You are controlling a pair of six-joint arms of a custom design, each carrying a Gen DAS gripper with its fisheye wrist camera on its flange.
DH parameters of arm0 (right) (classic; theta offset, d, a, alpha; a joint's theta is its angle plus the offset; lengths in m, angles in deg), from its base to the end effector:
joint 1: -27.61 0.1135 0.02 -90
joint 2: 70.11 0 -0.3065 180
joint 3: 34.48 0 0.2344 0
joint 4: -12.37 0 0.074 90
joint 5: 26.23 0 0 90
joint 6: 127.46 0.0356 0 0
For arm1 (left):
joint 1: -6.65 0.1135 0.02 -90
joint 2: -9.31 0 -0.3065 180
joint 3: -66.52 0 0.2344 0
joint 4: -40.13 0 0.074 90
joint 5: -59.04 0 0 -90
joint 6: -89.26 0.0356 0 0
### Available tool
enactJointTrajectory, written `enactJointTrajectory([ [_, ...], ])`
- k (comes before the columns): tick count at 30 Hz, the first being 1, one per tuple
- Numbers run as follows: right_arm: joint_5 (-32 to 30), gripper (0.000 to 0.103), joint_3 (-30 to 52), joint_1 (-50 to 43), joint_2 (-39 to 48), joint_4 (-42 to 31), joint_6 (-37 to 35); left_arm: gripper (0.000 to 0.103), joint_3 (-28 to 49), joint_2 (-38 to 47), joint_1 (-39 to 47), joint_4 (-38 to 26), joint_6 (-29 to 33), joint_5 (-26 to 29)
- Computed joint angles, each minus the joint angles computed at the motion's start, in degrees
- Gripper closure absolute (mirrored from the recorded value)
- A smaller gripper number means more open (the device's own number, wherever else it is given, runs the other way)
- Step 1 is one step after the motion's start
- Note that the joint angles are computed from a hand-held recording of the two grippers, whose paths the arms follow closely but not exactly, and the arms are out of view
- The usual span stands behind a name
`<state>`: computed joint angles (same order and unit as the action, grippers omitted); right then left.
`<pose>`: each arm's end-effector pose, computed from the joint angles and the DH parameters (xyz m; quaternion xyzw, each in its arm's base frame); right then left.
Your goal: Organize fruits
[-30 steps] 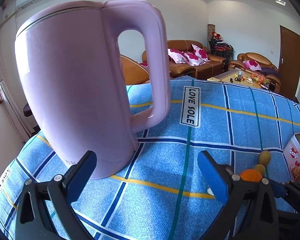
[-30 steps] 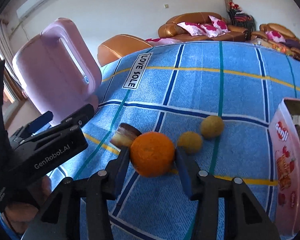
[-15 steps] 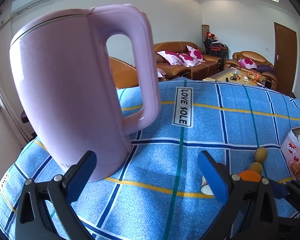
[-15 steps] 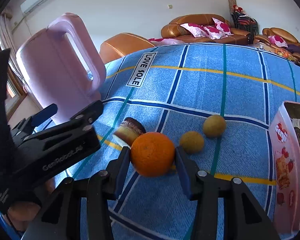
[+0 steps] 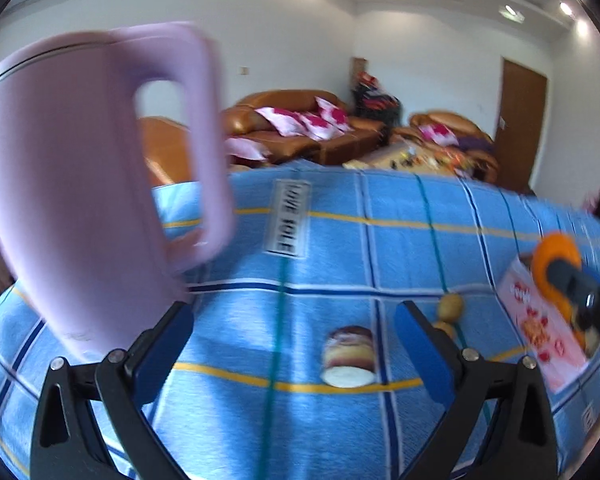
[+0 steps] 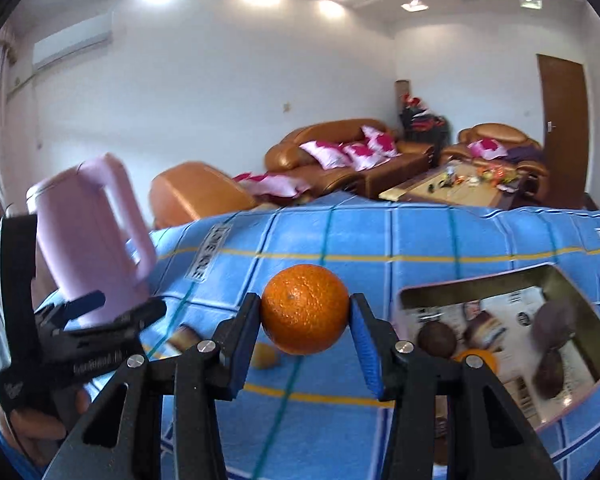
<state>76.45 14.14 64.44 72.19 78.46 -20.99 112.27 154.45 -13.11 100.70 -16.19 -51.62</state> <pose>0.2799 0.1999 0.0167 -0.0939 0.8468 0.1466 0.5026 0.3025 -0.0953 -0.0098 -0.0440 0.8896 0.0256 0.4539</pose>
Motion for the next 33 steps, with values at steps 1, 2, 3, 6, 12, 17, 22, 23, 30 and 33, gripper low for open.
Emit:
enactJointTrajectory([
  [1, -0.7, 0.056, 0.0, -0.4, 0.0, -0.2, 0.6, 0.006, 1.7, -0.3, -0.5, -3.0, 1.0, 0.0],
  [2, -1.4, 0.056, 0.0, -0.7, -0.1, -0.6, 0.8, 0.011, 3.0, -0.6, -1.0, -5.7, 1.8, 0.2],
  [3, -1.9, 0.056, 0.4, -0.7, -0.1, -1.5, 1.1, 0.012, 3.8, -0.7, -1.4, -7.5, 2.4, 0.6],
  [6, -2.7, 0.056, 1.1, -0.4, 0.0, -2.9, 0.6, 0.014, 6.1, -1.2, -1.3, -12.4, 2.9, 2.3],
  [12, -2.1, 0.056, 1.5, 0.7, 0.5, -2.8, -0.4, 0.048, 12.9, -1.6, 0.2, -26.6, 1.7, 5.5],
  [17, -1.7, 0.056, 1.9, 1.1, 0.8, -3.1, -0.2, 0.067, 14.2, -1.3, 0.9, -28.9, 1.2, 7.4],
  [22, -0.4, 0.056, 2.0, 1.6, 1.5, -1.6, -1.0, 0.067, 12.1, -1.7, 0.1, -25.6, 0.8, 4.8],
  [23, 0.5, 0.056, 1.7, 2.0, 1.7, -0.3, -1.6, 0.067, 10.6, -1.9, -0.3, -22.8, 0.5, 3.3],
  [30, 6.3, 0.056, 0.7, 4.2, 3.7, 6.3, -6.2, 0.069, 3.9, -1.5, -1.9, -9.6, -2.6, -6.0],
  [33, 6.9, 0.056, 0.8, 4.5, 4.1, 6.7, -6.7, 0.07, 2.5, -1.4, -2.3, -6.9, -3.8, -8.2],
])
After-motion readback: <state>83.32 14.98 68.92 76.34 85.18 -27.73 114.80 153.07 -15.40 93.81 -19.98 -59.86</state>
